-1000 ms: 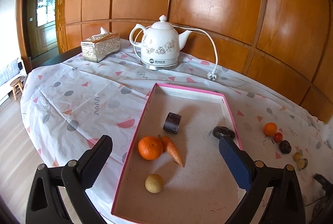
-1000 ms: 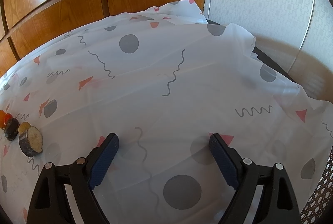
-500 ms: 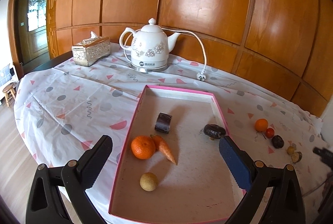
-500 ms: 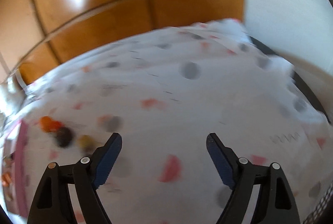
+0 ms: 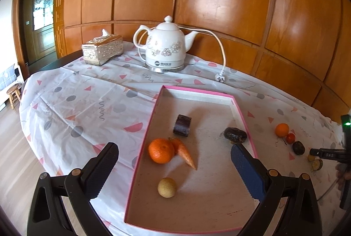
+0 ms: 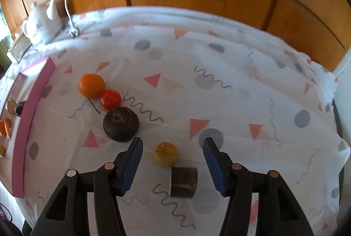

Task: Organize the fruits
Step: 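Reach the right gripper to the small yellow fruit and close on it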

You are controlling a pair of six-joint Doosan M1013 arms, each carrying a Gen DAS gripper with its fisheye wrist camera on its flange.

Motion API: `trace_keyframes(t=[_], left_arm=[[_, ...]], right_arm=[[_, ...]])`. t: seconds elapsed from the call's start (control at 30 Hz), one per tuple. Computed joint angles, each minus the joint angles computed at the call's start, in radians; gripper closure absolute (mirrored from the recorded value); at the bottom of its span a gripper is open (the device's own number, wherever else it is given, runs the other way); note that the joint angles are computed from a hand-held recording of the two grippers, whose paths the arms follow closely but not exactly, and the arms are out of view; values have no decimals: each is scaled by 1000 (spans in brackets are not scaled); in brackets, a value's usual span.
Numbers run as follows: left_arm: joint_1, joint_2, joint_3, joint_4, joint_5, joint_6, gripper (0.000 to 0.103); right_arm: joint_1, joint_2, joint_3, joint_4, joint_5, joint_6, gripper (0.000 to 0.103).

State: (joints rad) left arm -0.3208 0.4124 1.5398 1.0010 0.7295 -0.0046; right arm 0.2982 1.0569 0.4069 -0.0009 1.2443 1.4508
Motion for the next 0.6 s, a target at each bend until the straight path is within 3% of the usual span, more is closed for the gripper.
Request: trace_keyframes(t=[0.27,0.37,0.43,0.5,0.6], left_arm=[[3,-8,11,-7,54,-53,0],[4,-7,10,-16,63,-52,0],[5,-6,8,-24,73,-51,0],[7,-5,6,-35,82,-49,0],[11,-4,4,-66,93,-50,0]], right_arm=[[7,109,-196,-4,147,-32,46],[7,152,-277,4,208,-46,57],[4,149,-272,24,207,-53,63],[2,129,-232,33,185,-64,77],[3,125,-225,35,178,-69,78]])
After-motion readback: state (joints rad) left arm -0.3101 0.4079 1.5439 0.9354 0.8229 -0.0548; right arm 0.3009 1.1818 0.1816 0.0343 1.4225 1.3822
